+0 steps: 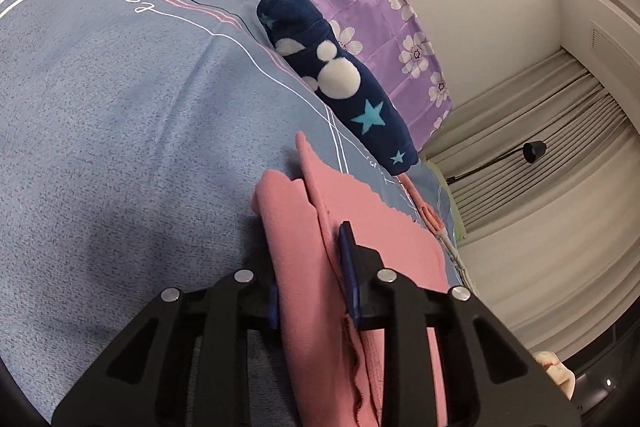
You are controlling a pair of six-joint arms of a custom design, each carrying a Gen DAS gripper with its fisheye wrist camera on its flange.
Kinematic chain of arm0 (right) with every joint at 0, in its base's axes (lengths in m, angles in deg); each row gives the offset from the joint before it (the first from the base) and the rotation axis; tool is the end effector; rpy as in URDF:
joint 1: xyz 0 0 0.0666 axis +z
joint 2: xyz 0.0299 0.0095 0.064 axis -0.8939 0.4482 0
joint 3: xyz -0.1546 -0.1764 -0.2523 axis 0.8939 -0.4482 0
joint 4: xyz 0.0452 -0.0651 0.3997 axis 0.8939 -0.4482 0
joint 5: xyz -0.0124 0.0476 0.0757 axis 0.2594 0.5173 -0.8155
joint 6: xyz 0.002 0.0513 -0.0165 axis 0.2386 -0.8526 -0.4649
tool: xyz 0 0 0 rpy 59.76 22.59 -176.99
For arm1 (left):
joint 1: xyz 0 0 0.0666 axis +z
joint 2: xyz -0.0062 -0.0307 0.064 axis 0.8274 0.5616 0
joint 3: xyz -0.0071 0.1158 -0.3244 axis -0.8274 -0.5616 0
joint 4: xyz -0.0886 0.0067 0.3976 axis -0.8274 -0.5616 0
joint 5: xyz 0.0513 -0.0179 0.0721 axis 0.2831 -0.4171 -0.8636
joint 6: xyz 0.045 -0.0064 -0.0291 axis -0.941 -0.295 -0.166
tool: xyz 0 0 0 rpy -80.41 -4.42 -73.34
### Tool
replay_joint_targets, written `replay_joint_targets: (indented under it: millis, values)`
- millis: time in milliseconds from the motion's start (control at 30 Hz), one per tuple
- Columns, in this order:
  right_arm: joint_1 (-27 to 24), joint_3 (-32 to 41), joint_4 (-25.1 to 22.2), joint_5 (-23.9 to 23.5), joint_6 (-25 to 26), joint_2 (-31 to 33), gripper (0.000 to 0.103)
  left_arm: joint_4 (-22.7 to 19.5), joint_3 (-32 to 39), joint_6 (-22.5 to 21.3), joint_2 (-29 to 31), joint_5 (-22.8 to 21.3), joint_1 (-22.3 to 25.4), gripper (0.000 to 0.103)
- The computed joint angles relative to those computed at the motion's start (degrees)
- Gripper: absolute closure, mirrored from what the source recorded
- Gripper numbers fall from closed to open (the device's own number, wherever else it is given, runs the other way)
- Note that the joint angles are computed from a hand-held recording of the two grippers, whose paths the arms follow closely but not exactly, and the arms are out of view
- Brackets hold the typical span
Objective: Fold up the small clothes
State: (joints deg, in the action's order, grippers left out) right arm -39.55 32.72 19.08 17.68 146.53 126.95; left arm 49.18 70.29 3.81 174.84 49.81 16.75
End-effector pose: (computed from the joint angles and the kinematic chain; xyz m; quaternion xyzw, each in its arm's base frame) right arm 0.3987 0.1881 0.4030 -0.6449 0.6220 0.0137 0.4438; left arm 0.4642 -0.3610 0.3706 -0.3114 0.7753 -0.3386 0.4328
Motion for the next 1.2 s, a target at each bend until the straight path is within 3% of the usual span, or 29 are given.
replay_joint_targets:
  millis: [100,200,333,400,500,567,633,900,1200]
  values:
    - [0.4,-0.3,0.7,1.3,-0.6,-0.2,0.063,0.1,0.3,-0.9,0.1,0.4,0.0,0.078]
    - [1.0,-0.1,0.7,3.0,-1.6,-0.1,0.061,-1.3,2.4,-2.9,1.2,1.7,0.1,0.068]
    - [1.1,2.4,-2.6,3.2,-2.6,1.7,0.061,-7.9,8.0,-4.6,3.9,3.6,0.8,0.061]
    - [0.9,4.0,-4.9,2.1,-3.3,2.8,0.07,-10.6,10.1,-4.5,5.0,4.2,1.2,0.061]
    - [0.6,4.9,-6.2,0.9,-4.6,3.2,0.097,-15.0,12.4,-3.5,6.0,4.0,1.5,0.08]
    - [-0.3,5.8,-7.1,-1.0,-6.3,3.5,0.098,-16.1,12.7,-3.6,6.0,4.5,1.7,0.089]
    - [-1.4,7.0,-7.6,-3.1,-8.5,3.8,0.099,-17.6,13.8,-3.9,6.2,4.5,1.6,0.09]
    - [-6.0,10.4,-8.9,-10.2,-14.0,4.1,0.099,-24.9,23.9,-5.7,10.3,2.5,1.4,0.091]
    - [-11.4,15.5,-12.8,-16.1,-19.6,6.7,0.099,-35.8,41.2,-6.7,19.0,-0.1,0.3,0.092]
